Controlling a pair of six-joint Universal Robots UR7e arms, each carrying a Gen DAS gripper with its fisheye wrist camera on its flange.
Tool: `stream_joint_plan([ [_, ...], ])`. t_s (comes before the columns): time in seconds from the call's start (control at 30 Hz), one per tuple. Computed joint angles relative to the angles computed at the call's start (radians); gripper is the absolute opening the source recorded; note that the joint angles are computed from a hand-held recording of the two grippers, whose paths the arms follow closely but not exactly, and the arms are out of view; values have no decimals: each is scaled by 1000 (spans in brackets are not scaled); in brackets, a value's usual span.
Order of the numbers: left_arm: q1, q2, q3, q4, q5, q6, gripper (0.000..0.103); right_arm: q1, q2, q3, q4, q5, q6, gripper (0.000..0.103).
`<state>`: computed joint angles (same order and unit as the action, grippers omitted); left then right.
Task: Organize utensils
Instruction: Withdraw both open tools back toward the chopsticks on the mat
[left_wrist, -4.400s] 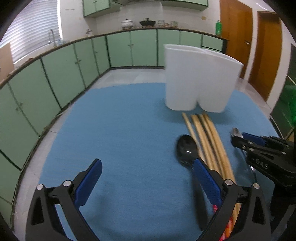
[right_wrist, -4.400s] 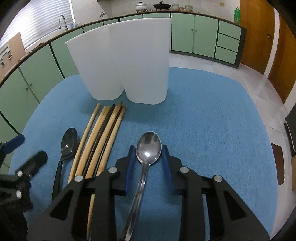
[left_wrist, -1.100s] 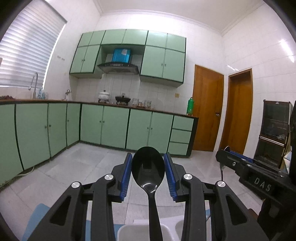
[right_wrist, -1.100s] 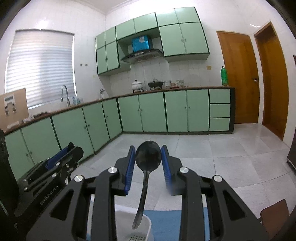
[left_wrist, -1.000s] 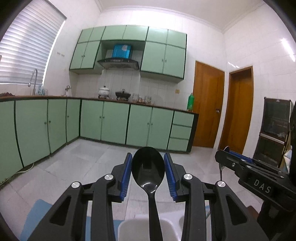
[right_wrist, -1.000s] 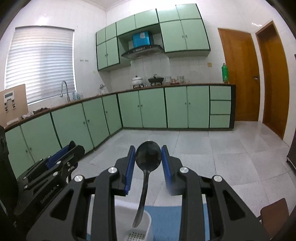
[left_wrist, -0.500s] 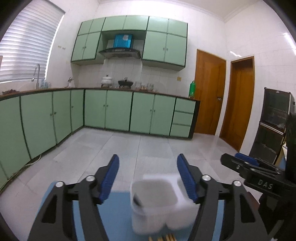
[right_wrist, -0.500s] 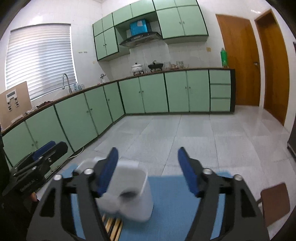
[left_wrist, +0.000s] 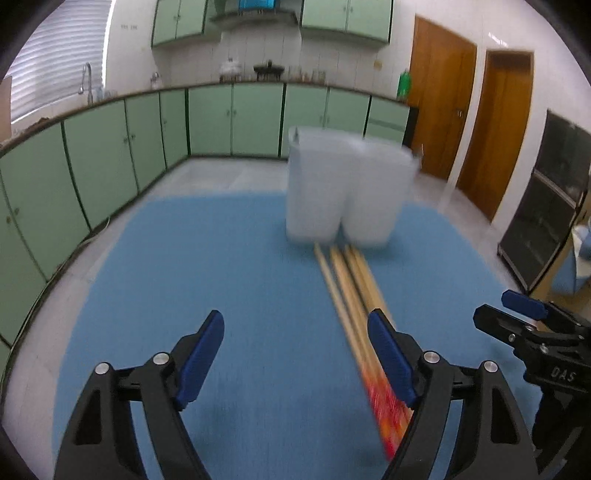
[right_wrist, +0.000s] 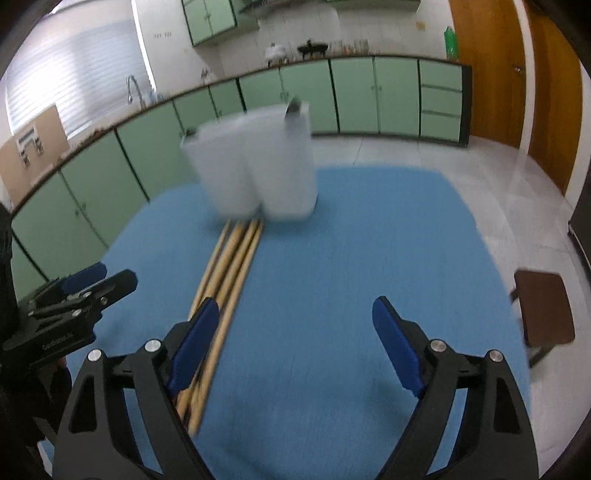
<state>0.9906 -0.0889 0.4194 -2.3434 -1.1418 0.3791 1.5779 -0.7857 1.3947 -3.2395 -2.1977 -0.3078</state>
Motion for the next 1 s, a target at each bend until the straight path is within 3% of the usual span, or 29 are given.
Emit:
stream_joint_plan([
  [0.23,6,-118,245,-46,66,-31,79,12,-17,109,24,-16,79,83],
  [0.73,10,-164,330,-25,87,-70,79,46,34,80,68,-127,7,82],
  [0.93,14,-177,349,-31,88,-76,80,49,36,80,25,-208,14,82],
  [1.0,15,-184,360,-37,87,-75,81,45,29,88,9,-203,14,82],
])
